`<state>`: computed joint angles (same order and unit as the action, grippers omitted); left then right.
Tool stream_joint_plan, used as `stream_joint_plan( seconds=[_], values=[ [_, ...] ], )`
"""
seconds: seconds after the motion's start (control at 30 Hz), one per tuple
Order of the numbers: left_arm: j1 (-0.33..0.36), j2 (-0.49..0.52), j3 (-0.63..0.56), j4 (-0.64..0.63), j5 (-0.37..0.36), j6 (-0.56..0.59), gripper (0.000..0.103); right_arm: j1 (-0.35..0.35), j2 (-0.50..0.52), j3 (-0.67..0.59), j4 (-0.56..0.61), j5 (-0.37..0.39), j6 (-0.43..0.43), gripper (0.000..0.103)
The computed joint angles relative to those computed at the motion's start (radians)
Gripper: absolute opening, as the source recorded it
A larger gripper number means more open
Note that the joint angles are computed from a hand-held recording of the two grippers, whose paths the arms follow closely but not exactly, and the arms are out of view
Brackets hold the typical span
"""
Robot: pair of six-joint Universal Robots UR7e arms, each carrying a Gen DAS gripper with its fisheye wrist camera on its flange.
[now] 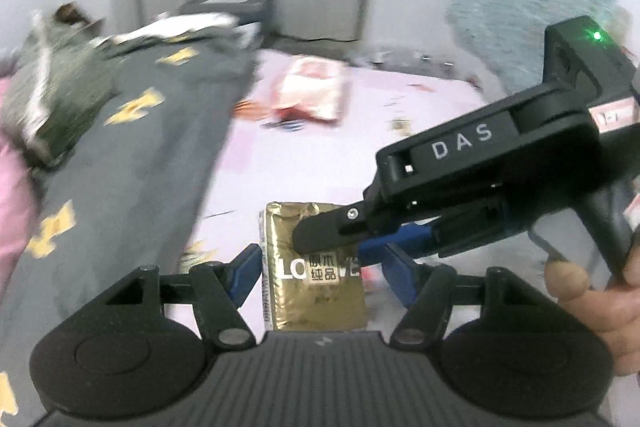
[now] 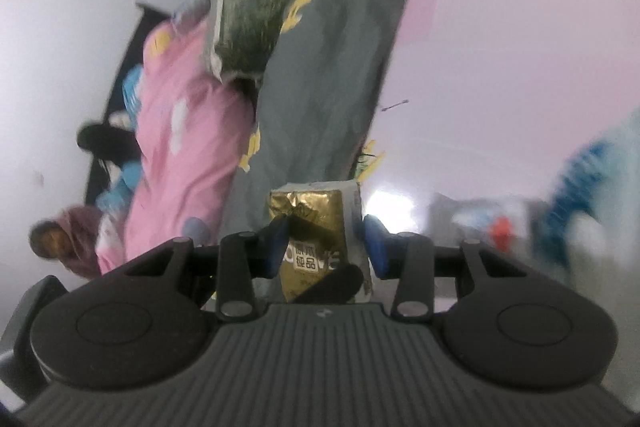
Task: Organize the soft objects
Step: 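Carry the gold packet into the cardboard box and open the right gripper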
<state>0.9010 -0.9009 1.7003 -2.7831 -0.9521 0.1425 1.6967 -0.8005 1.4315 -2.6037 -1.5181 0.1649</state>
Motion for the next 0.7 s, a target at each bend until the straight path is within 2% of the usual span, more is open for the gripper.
stream_joint_plan(
  seconds=[0.23,0.37,0.57,0.7],
  values=[
    [-0.095,0.063,0.005,-0.021,-0.114,0.080,0.068,-0.051,-0.251,0.289,-0.205,-0.040,0.036,0.040],
    [-0.133,0.118,-0.027,0.012,-0.212,0.111,0.068,-0.090,-0.419,0.452,-0.293,-0.086,0.056,0.040],
    [-0.180,0.203,-0.095,0.120,-0.351,0.116,0.067,-0.158,-0.644,0.638,-0.338,-0.154,0.091,0.041],
    [-0.191,0.236,-0.127,0.208,-0.395,0.112,0.067,-0.204,-0.744,0.709,-0.320,-0.175,0.098,0.041]
  ],
)
